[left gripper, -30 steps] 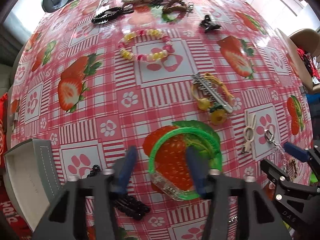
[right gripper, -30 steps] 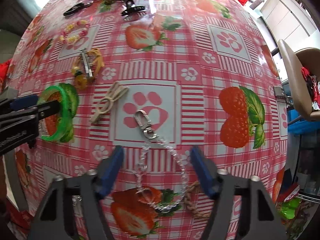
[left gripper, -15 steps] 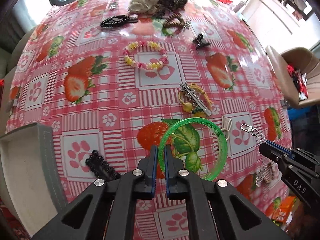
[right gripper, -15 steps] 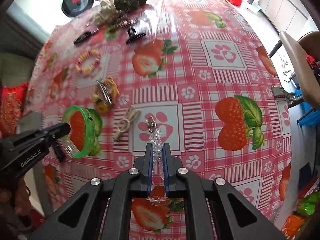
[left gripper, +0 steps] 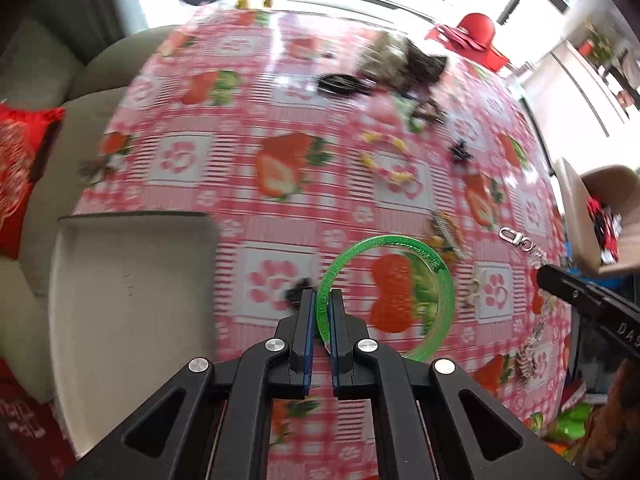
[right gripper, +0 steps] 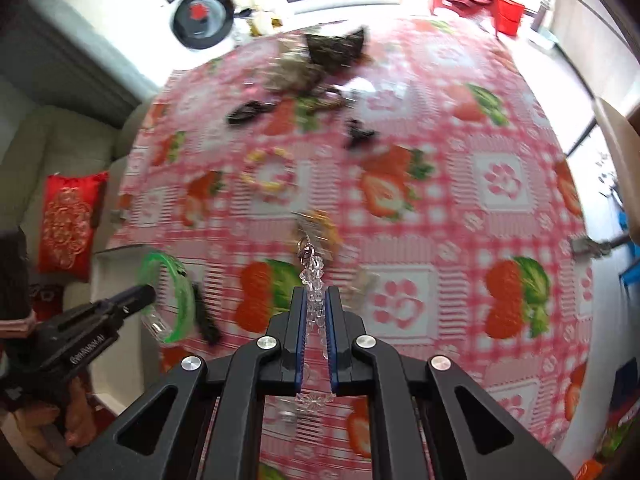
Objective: Organize jewelry
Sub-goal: 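Carry the bangle and bead chain with both tools over the white tray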
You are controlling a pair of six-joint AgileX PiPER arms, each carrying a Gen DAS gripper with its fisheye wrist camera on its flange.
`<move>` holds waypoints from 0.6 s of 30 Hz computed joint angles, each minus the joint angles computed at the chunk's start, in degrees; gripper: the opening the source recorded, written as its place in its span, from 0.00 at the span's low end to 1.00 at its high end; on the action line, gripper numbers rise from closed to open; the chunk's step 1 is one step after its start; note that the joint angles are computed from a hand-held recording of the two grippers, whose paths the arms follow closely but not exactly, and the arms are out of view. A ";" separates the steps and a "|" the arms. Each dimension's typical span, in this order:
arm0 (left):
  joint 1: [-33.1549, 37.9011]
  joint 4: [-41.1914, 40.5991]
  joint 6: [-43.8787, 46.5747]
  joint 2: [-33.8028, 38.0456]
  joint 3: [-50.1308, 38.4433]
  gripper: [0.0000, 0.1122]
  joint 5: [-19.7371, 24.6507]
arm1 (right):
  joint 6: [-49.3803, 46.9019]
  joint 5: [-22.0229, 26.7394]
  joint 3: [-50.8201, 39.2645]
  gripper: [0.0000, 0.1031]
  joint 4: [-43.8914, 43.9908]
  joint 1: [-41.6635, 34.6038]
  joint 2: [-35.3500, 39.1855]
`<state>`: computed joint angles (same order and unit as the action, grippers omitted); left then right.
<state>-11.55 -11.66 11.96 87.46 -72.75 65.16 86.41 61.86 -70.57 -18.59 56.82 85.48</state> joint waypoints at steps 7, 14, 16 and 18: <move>11.88 2.92 2.50 -0.06 -1.17 0.11 -0.10 | -12.74 -4.25 -17.74 0.09 3.63 -1.85 13.53; 21.48 6.68 4.58 3.37 -0.90 0.11 -4.62 | -25.73 -4.45 -42.97 0.09 11.69 -3.08 32.53; 23.69 7.05 4.62 5.34 -1.33 0.11 -5.80 | -28.62 -1.76 -53.20 0.09 14.03 -3.35 39.36; 25.05 7.13 4.92 6.84 -1.60 0.11 -6.89 | -31.01 1.82 -64.66 0.09 15.61 -3.42 46.60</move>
<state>13.50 -4.53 16.88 94.30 -74.35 58.27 55.41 63.68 -135.23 -2.98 53.40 132.07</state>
